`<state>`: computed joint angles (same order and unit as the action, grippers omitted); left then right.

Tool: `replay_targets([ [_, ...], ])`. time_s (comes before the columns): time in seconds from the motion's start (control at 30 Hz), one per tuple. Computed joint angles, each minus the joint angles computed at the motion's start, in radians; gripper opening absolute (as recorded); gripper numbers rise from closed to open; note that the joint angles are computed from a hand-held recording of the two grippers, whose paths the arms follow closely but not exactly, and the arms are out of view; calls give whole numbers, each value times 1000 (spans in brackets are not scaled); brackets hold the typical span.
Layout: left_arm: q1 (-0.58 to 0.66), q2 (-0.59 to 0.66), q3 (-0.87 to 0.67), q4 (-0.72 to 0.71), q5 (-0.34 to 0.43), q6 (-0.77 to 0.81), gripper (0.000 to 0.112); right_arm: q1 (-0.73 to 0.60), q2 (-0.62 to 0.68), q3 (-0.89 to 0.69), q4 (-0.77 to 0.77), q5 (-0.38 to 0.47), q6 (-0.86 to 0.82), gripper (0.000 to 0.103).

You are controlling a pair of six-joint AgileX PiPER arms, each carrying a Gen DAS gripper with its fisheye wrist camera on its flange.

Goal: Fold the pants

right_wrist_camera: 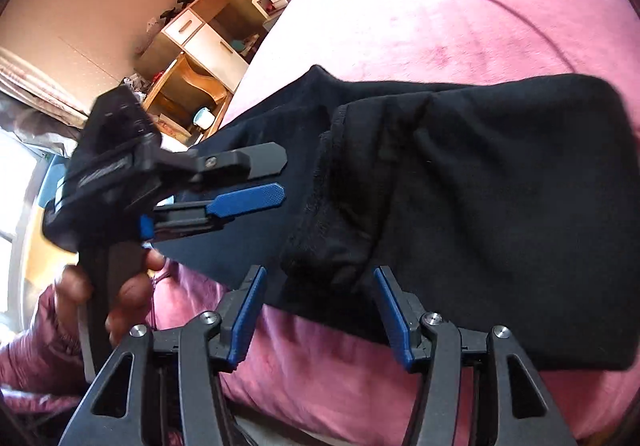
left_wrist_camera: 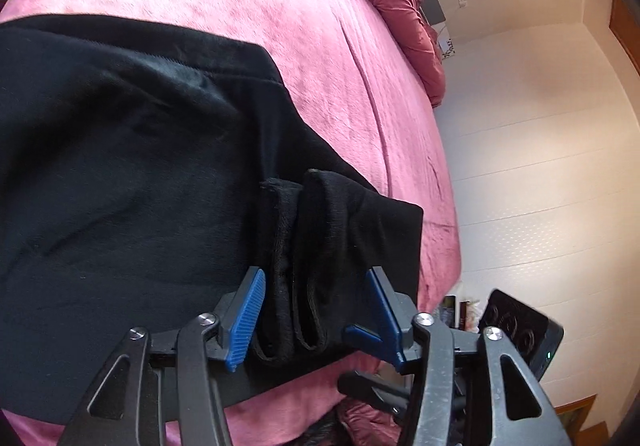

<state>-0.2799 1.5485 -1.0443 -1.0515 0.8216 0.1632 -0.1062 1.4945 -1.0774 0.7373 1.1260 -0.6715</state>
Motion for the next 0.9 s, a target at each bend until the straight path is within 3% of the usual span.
replay_targets([
  [0.27,-103,147,-218,218,51,-203,58,-369,-133,86,-111,36,-26,51],
  [0.47,-161,228,-326,288,77,-280,55,-544,-71,106,-234,-34,-66,48],
  [0.53,-178,242,-364,329,84,-322,39,-533,-55,135,-233,-73,-85,48],
  [0.57,-183,246,-381,355,92,-336,21,-514,-51,146,-231,-94,-83,48],
  [0.6,-186,237,-379,363,93,-337,18,-482,-47,158,-232,-124,-70,48],
  [0.73,-143,182,-338,248,83,-213,15,-336,-55,203,-263,-296,31,45],
  [0.83,-107,134,-325,180,90,-139,13,-297,-63,219,-243,-365,82,21],
  [0.9,-98,106,-317,200,94,-136,12,-286,-64,224,-258,-379,99,17],
])
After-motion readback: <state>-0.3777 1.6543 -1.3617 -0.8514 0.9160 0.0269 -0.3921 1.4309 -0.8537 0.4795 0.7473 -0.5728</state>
